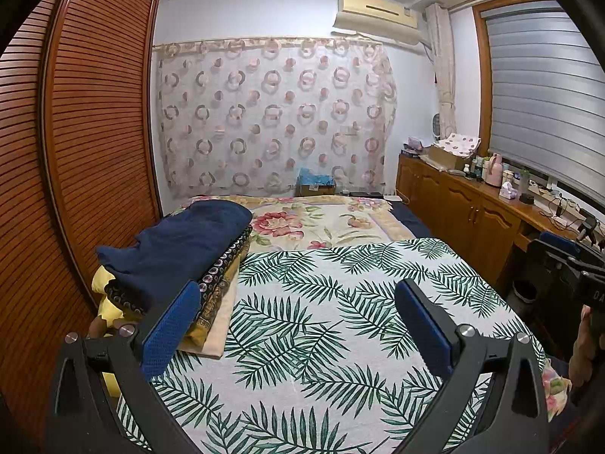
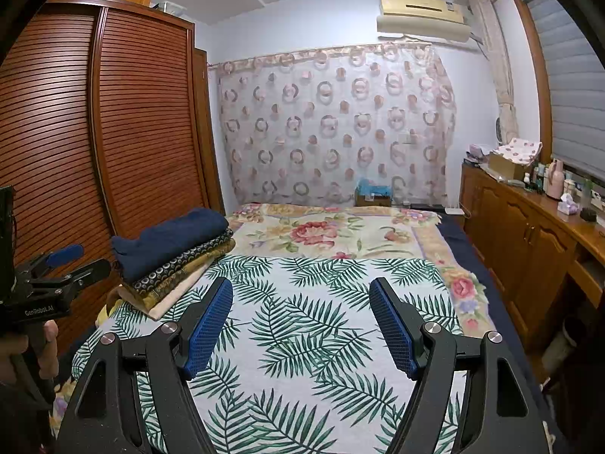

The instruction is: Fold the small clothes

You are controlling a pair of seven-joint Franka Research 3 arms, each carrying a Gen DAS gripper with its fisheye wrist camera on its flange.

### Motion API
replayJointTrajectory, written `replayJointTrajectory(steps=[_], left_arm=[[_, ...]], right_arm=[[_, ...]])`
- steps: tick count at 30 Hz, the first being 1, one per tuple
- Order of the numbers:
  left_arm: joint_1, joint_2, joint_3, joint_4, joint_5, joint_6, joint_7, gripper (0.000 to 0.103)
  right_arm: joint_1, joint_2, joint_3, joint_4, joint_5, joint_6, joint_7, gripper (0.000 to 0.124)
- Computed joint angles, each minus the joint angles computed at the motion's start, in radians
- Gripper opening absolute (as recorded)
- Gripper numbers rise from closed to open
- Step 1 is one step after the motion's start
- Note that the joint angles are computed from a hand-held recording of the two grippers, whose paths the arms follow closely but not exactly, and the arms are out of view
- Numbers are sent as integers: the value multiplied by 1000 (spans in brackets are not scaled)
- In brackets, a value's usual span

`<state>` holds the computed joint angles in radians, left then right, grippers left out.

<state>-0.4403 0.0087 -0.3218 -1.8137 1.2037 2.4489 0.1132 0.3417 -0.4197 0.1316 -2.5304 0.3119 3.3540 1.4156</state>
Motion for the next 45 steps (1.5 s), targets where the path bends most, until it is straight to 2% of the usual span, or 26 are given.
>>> replayJointTrajectory(steps=[45], left_arm=[[-2,-3,-1,-4,8,-5,-10,103]], right_arm=[[41,-16,-51,-16,-16,2,-13,77]])
